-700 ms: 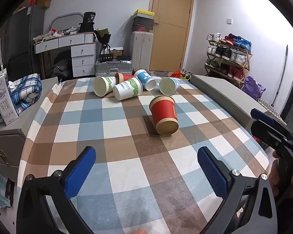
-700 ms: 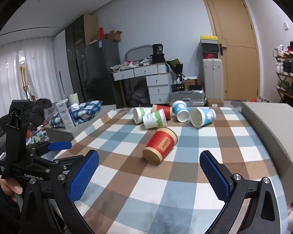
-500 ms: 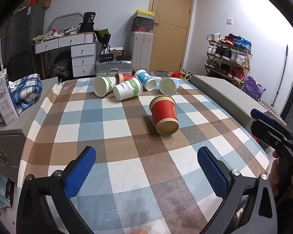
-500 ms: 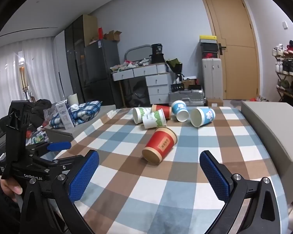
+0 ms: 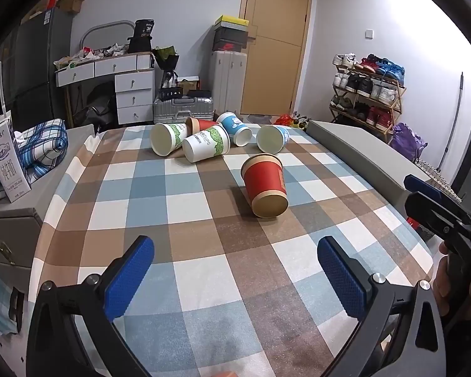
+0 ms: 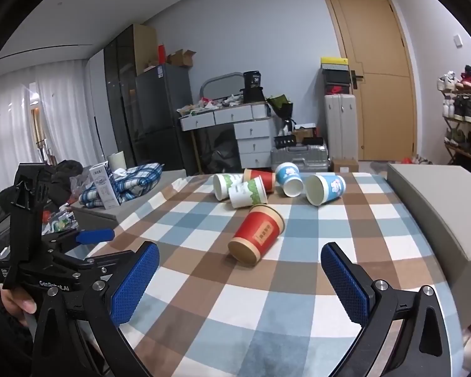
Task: Flip cup upright
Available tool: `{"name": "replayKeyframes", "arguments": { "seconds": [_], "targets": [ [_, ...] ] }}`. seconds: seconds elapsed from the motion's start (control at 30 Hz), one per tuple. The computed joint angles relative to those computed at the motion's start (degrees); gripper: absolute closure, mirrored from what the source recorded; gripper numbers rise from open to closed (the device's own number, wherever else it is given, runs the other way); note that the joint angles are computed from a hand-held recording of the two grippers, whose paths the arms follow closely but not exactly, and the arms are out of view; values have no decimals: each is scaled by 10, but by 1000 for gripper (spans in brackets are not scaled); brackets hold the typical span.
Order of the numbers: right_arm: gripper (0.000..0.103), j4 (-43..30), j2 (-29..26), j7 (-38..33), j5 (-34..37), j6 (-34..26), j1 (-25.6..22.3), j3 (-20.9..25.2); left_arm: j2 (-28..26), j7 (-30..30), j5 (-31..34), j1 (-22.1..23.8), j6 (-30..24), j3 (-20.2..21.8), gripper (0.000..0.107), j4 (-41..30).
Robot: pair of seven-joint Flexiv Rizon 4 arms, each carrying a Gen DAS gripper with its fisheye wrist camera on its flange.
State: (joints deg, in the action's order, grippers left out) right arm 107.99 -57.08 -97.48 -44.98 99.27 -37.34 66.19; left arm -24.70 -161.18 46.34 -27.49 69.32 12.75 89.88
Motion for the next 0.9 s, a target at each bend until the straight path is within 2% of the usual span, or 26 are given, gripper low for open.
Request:
{"name": "replayKeyframes", "arguments": {
  "seconds": [0.9],
  "targets": [
    [0, 4, 0, 18, -19, 14, -6, -4, 3, 4, -1, 6, 1, -3, 6, 3]
  ]
}}
